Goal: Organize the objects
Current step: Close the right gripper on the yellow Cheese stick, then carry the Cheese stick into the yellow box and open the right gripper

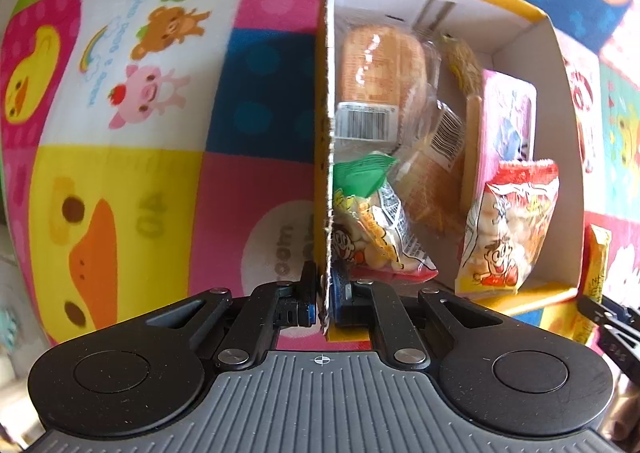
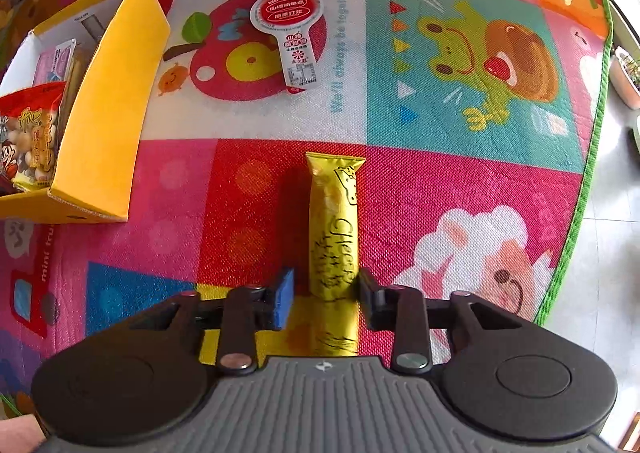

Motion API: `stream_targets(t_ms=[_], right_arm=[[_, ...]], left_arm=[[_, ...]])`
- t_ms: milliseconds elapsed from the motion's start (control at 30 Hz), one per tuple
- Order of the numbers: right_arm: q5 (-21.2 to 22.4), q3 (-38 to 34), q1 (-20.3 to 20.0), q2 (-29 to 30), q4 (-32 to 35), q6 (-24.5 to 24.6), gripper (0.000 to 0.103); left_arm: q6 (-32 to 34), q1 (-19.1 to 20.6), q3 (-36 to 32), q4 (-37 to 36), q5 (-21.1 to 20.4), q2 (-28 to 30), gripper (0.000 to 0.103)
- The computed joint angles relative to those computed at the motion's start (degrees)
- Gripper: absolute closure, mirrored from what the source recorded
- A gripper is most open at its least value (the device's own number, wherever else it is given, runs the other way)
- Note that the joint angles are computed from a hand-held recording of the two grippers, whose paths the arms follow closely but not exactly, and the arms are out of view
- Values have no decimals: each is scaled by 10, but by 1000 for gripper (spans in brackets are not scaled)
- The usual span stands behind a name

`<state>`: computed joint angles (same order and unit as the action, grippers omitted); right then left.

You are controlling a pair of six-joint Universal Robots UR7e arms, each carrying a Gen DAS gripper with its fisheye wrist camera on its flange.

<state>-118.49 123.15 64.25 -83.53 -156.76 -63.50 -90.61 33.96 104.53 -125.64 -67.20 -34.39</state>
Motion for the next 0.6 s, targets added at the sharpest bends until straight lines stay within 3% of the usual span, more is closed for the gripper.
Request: stream_targets(t_ms=[133, 367, 600], right_arm=[[2, 17, 14, -47, 40, 13, 82], [1, 12, 65, -135, 190, 124, 82], [2, 1, 130, -200, 317, 238, 82]], left_arm=[[14, -3, 1, 0, 5, 1, 95], [32, -14, 53, -72, 17, -24, 94], [66, -16, 87, -107, 2, -43, 93]])
